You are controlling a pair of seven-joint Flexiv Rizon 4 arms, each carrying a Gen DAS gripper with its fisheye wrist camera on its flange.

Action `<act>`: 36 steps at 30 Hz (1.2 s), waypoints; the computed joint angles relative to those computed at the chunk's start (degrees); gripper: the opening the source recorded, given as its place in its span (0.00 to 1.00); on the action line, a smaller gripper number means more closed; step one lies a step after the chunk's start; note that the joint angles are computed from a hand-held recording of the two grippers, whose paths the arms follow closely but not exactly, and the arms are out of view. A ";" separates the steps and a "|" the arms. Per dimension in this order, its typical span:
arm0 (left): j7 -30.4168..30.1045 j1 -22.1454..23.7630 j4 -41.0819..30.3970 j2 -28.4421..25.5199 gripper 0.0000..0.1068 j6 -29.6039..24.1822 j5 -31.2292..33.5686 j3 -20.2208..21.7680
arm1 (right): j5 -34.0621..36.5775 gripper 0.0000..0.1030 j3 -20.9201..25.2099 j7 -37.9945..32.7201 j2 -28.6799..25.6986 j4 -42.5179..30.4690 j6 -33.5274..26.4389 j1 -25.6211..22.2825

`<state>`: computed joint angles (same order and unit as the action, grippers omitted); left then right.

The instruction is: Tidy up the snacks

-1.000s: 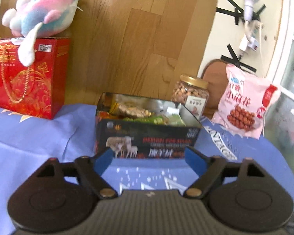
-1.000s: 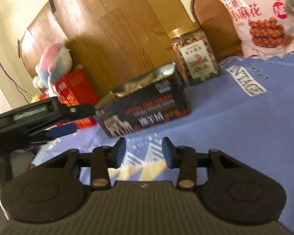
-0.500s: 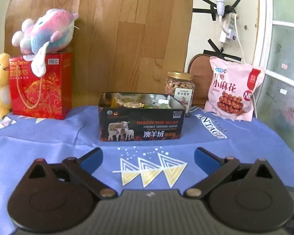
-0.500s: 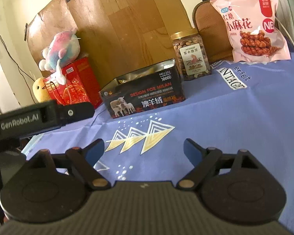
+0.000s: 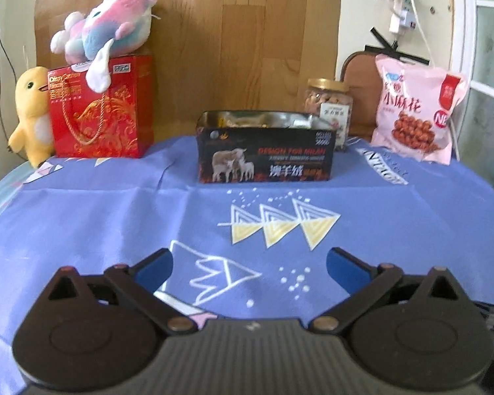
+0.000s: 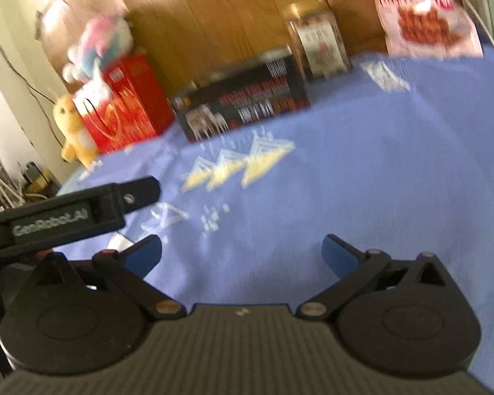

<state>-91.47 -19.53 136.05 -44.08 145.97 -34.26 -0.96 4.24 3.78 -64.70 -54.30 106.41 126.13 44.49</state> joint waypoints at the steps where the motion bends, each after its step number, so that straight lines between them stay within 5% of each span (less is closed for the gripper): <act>1: 0.90 -0.63 -0.10 0.29 0.96 -1.11 -1.33 -0.02 | -0.25 1.00 0.58 0.33 0.02 0.19 0.35 -0.60; 12: 8.06 -7.42 -1.01 0.16 0.96 -0.77 -14.86 0.34 | 2.47 1.00 -0.64 -1.07 0.19 0.62 0.34 0.83; 36: 7.77 -5.86 -0.24 -0.21 0.96 1.88 -15.83 -1.27 | 7.32 1.00 -2.88 -2.14 -0.32 0.04 1.15 3.31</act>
